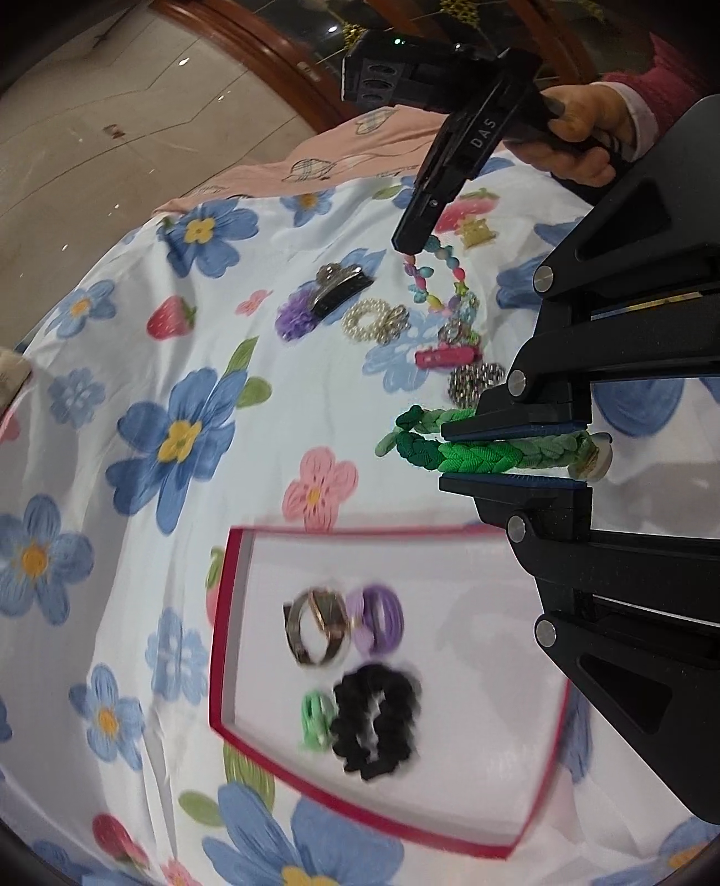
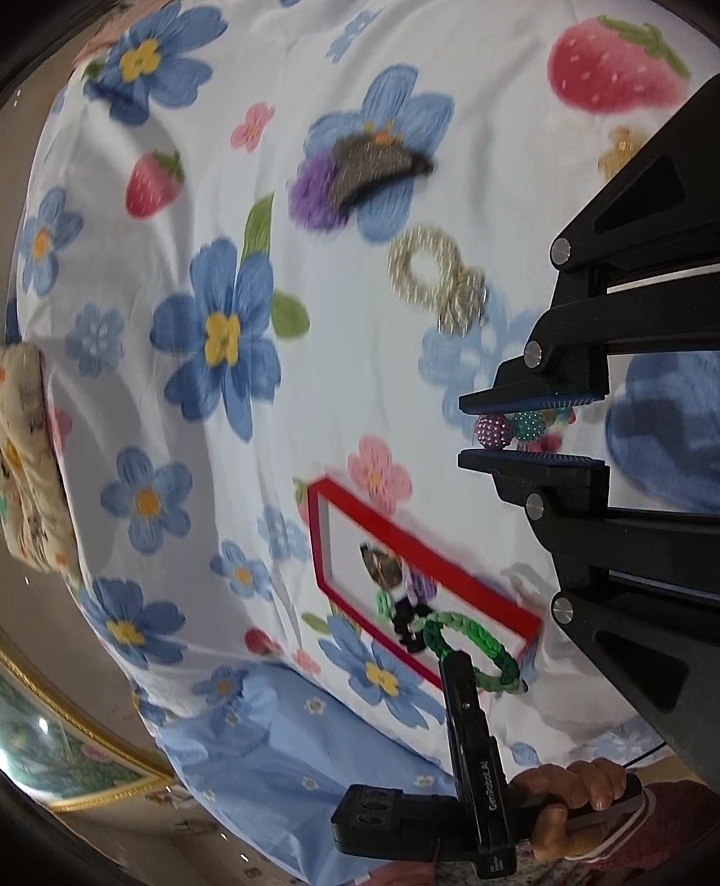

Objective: Organize jewelry
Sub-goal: 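Carry the braided clip and beaded bracelet into the tray and release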

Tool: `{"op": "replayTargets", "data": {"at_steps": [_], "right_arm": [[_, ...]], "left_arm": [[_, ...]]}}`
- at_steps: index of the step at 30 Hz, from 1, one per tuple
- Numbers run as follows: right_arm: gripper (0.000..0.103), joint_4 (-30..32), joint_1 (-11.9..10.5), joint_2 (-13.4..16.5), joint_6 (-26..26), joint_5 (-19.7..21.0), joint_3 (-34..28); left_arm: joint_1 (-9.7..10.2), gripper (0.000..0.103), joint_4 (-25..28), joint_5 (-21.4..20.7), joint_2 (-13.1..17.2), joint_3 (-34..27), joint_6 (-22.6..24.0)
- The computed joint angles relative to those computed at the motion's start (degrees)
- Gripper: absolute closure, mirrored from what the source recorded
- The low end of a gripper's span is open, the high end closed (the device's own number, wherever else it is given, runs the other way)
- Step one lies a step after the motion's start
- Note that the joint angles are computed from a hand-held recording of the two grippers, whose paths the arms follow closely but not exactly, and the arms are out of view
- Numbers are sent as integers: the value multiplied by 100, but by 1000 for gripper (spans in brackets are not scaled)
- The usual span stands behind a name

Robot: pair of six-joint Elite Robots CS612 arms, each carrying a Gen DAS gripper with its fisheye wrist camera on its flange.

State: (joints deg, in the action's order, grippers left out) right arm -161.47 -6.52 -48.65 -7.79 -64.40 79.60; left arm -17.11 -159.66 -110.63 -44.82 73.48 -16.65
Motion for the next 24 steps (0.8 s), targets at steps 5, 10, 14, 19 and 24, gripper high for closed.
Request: {"op": "replayTargets", "data": {"at_steps": [5, 10, 14, 19, 24], "right_arm": [[91, 125, 122, 50, -147, 219, -121], [91, 277, 241, 130, -252, 388, -289], [91, 423, 354, 229, -358, 524, -466], [91, 596, 493, 362, -470, 704, -699], [91, 845, 625, 523, -592, 861, -987]], "left_arm": [[103, 94, -135, 83, -48, 117, -176], [200, 94, -256, 201, -94, 229, -342], [282, 94, -336, 292, -107, 293, -507], [373, 94, -380, 379, -102, 334, -676], [453, 94, -314, 427, -16, 237, -770]]}}
